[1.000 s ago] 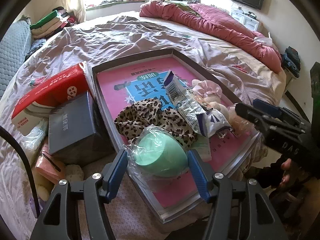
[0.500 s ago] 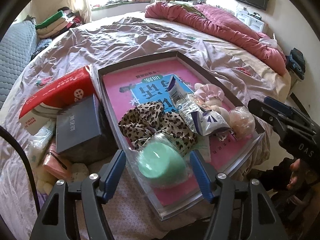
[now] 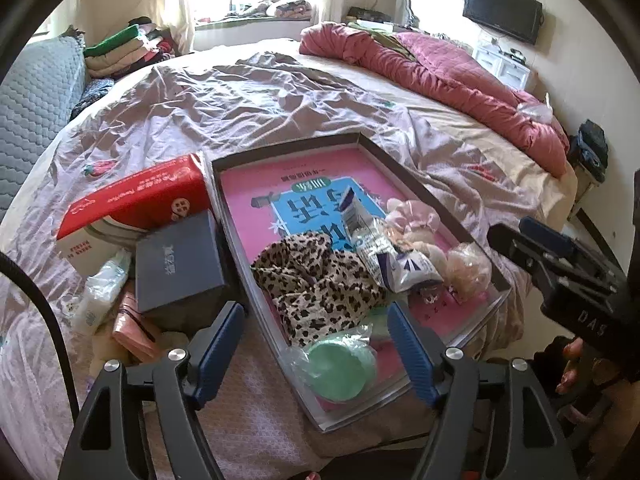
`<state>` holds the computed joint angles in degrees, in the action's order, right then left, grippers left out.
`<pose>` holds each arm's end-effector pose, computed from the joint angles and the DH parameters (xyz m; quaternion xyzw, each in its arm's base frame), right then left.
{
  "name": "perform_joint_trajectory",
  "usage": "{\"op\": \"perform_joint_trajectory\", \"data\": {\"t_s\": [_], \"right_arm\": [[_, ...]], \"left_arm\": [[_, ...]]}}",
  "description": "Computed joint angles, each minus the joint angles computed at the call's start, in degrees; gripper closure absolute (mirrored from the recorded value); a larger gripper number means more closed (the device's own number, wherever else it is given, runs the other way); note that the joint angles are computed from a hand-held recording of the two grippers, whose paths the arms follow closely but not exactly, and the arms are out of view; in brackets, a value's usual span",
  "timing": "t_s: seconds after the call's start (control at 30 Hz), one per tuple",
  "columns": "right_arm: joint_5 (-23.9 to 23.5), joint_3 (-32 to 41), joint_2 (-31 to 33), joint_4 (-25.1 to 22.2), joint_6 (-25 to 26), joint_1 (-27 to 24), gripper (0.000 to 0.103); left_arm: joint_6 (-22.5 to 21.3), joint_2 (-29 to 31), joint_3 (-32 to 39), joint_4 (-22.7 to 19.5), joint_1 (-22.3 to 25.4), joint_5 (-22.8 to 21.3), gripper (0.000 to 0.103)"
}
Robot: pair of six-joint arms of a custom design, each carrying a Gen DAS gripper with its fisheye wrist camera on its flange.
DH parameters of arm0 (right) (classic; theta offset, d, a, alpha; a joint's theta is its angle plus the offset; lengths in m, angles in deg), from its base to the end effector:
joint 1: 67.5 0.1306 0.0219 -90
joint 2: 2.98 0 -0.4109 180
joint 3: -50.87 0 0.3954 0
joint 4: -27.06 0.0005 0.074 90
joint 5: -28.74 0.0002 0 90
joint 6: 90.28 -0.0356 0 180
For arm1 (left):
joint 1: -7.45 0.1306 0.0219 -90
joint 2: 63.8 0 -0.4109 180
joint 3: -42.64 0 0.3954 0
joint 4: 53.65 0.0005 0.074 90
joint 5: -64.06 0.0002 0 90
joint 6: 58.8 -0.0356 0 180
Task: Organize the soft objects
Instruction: 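Open the right gripper to release the clear bag while the left releases the green item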
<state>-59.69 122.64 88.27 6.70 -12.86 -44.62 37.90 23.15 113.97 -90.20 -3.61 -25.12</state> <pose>0.4499 0.1882 0.3392 -0.0755 0.9025 0.1173 0.4075 0.4394 -0.0869 0.3478 0.0383 0.9452 -0.0567 0.3192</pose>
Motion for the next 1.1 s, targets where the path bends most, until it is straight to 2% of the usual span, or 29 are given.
{"op": "perform_joint_trajectory", "data": {"t_s": [0.47, 0.63, 1.0, 1.1], "right_arm": [[1.14, -0.51, -2.12, 1.20, -0.60, 0.16, 0.026], [0.63, -0.35, -2.40, 1.57, -1.18, 0.45, 0.026], [2.41, 1.67, -3.72, 1.70, -0.63, 3.89, 0.026], [3.08, 2.88, -3.30, 0.38, -0.49, 5.02, 0.026]], "left_arm": [[1.87, -3.38, 0.13, -0.28, 1.31, 2.23, 0.028], [2.14, -4.68, -0.02, 0.06, 2.14, 1.53, 0.027], [2.41, -7.80, -0.56, 0.36, 7.09, 3.44, 0.026], [2.53, -8.47, -0.63, 0.21, 8.81, 4.27, 0.026]]}}
